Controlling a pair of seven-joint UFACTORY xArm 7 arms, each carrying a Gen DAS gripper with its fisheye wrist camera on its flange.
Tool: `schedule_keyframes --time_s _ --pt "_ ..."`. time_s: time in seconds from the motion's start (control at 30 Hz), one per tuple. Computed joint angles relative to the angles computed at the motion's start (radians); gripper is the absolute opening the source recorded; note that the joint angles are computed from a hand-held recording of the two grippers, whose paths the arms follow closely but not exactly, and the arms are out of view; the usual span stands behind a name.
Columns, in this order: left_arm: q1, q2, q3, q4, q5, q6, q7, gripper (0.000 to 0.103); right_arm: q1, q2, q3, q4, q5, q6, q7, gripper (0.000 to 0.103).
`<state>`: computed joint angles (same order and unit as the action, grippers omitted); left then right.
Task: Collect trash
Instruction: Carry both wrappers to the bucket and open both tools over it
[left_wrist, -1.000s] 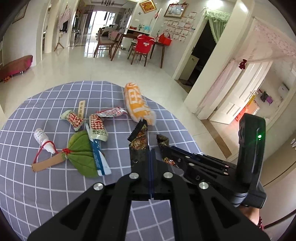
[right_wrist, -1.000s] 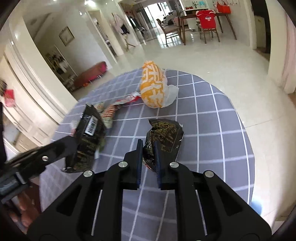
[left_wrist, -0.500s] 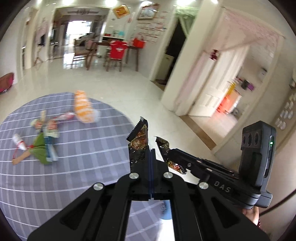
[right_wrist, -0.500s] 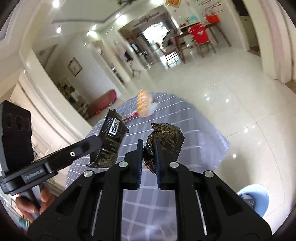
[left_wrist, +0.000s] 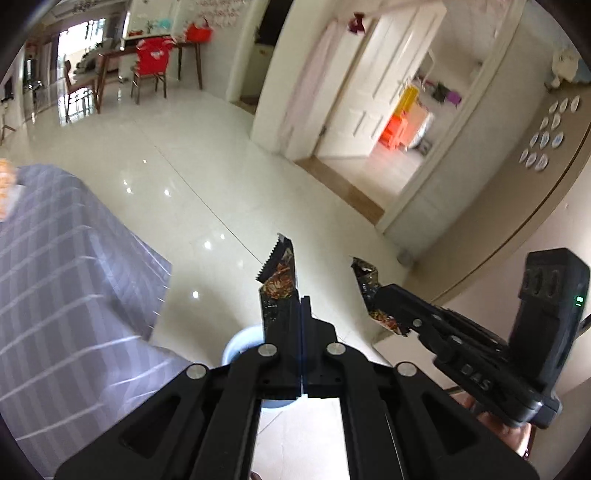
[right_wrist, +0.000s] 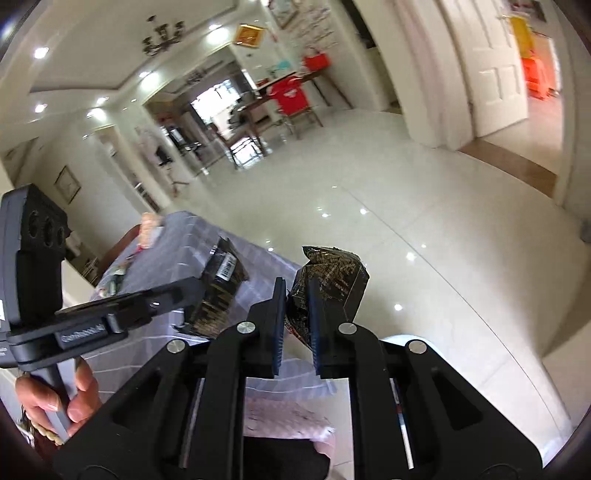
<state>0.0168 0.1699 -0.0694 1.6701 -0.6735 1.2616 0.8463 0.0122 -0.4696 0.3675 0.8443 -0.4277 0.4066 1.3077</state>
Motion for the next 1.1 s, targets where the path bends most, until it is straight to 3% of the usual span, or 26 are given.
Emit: schedule_keyframes --time_s 0.03,0.07,0.1,0.13,0.17,0.23,0.53,0.9,1.0,1.1 --pt "-0.017 -0.006 -0.007 -0.025 0.021 -0.021 -0.015 0.002 -0.005 -0.019 0.002 -0.018 -0.002 0.013 0.011 0.012" --pt "-0.029 -0.005 -0.012 -0.033 0.041 -0.019 -0.023 0.01 -0.007 -0.036 -0.001 -0.037 -0.001 0.023 0.016 0.012" --pt "-0.047 -0.002 -0.017 -0.041 0.081 -0.03 -0.04 0.037 0.005 -0.06 -0.016 -0.062 0.013 0.024 0.008 0.012" --pt "-0.061 -0.01 -0.018 -0.059 0.111 -0.06 -0.053 0.055 0.008 -0.07 -0.024 -0.08 0.024 0.019 0.006 0.012" --pt "-0.07 -0.026 -0.018 -0.093 0.124 -0.108 -0.056 0.065 0.003 -0.071 -0.022 -0.088 0.028 0.013 0.008 0.012" --pt "-0.082 -0.048 -0.02 -0.138 0.132 -0.166 -0.046 0.065 0.002 -0.077 -0.031 -0.11 0.044 0.002 0.002 0.012" --pt "-0.089 -0.041 -0.009 -0.147 0.18 -0.184 -0.065 0.065 -0.006 -0.054 -0.039 -0.159 0.095 -0.088 -0.035 0.012" --pt "-0.063 -0.018 -0.005 -0.109 0.175 -0.17 -0.072 0.065 -0.019 -0.022 -0.026 -0.141 0.109 -0.107 -0.059 0.012" --pt "-0.057 -0.008 -0.004 -0.096 0.173 -0.173 -0.073 0.068 -0.065 -0.017 0.009 -0.136 0.077 -0.13 -0.022 0.015" --pt "-0.05 -0.004 -0.003 -0.087 0.172 -0.17 -0.071 0.068 -0.073 -0.007 0.009 -0.132 0.077 -0.147 0.0 0.051"
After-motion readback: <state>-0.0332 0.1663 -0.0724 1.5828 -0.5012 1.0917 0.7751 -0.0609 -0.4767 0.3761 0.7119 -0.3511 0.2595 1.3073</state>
